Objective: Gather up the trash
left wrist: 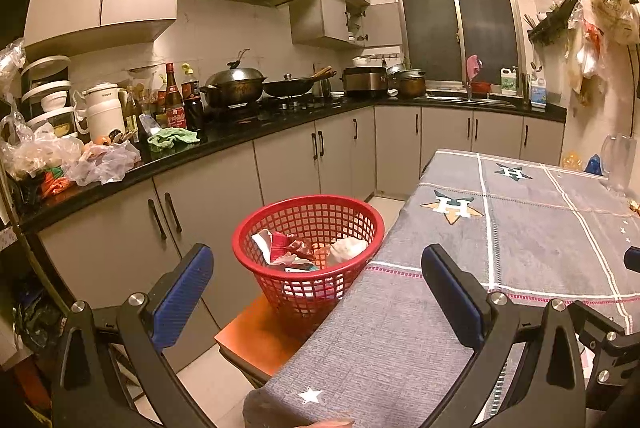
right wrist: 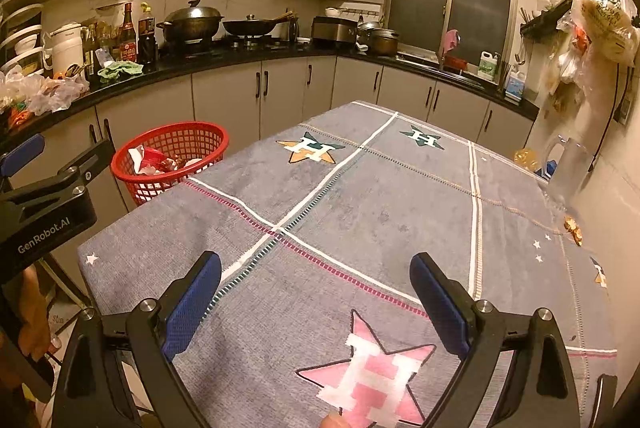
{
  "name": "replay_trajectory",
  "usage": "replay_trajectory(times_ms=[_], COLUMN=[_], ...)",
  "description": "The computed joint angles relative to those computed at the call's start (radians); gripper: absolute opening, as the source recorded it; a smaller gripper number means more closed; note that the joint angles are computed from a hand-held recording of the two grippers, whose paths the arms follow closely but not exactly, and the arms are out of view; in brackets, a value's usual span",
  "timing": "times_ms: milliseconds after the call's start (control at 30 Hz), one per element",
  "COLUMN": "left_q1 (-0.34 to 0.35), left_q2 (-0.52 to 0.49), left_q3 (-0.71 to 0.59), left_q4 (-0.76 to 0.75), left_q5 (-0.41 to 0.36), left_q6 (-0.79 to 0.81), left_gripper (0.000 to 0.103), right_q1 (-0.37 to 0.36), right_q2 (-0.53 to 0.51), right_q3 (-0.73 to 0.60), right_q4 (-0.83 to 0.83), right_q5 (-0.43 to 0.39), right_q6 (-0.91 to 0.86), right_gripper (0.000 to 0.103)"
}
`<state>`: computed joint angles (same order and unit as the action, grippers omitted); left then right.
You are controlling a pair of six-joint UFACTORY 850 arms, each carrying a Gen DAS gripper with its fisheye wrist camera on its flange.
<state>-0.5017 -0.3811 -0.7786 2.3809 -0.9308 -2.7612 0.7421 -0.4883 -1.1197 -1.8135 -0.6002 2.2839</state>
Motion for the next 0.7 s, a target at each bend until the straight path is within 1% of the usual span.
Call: replay_trajectory(times_ms=[133,700], left_q1=[0.006,0.017], left_q2=[0.0,-0.005], left_q3=[-0.005,-0.008], left_q4=[0.004,0.017], left_q5=[0.015,0.024], left_q6=[-0.001,0.004], left_gripper=[0.103,0.103], right_q1=[-0.001,-0.004], right_q2=[-0.006,-0.009], right_q3=[-0.005,-0.005], right_q4=[0.0,0.008], right_q5=[0.004,0.007], right_q6=[-0.001,-0.005], right_gripper=[0.097,0.097])
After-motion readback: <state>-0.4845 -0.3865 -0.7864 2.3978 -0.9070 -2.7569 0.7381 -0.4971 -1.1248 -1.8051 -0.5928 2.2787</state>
